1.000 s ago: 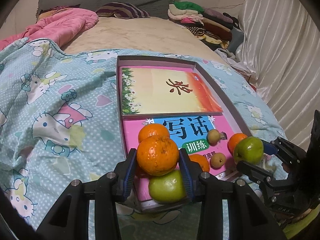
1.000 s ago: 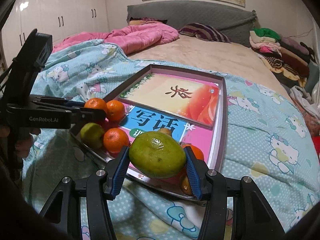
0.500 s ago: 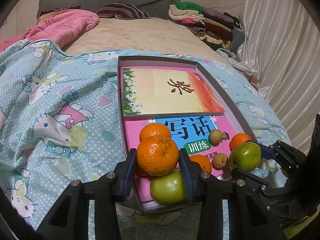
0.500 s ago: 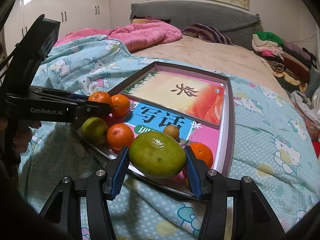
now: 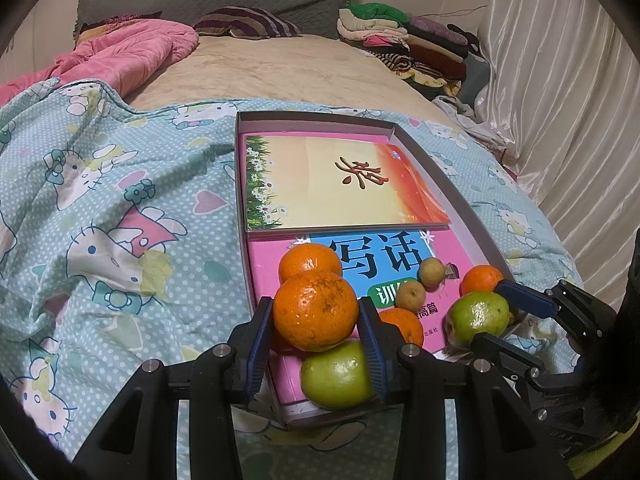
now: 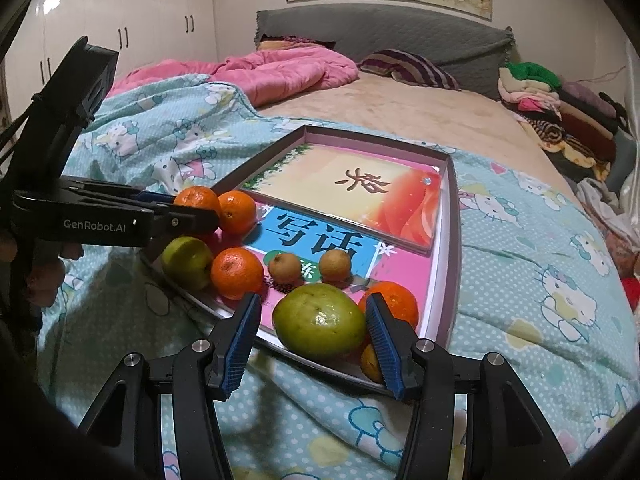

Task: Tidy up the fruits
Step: 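Carry the tangerine and green guava over the tray with both grippers, then open the right gripper to set the guava in the tray while the left releases the tangerine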

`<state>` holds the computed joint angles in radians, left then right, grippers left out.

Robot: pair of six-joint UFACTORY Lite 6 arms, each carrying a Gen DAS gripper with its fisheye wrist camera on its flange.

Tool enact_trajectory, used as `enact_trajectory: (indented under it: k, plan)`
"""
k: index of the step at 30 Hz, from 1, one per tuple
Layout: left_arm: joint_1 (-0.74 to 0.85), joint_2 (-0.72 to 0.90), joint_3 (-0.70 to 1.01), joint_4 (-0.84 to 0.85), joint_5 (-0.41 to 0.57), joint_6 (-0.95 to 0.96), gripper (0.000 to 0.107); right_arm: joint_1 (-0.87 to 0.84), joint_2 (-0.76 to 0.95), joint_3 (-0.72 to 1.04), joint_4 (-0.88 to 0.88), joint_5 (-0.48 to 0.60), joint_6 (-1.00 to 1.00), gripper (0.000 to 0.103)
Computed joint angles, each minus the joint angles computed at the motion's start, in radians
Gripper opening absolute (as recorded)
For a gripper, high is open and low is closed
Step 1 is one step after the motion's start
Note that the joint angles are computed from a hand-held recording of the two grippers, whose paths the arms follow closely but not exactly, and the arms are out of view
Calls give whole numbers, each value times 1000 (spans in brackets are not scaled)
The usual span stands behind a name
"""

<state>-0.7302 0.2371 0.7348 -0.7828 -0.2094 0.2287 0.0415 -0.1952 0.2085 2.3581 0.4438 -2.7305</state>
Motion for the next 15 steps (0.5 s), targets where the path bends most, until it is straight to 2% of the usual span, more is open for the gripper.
enact_trajectory:
  k: [8,11,15]
  plan:
    - [-4,-1,2,-23,1,19,42,5,-75,-34,-18,-10,27,57]
    - [-5,0,3,-27,1,22,42,13,-97,-45,17,-19,3,61]
    - [-8,-2,4,-46,2,39,42,7,-123,-60,17,-25,3,62]
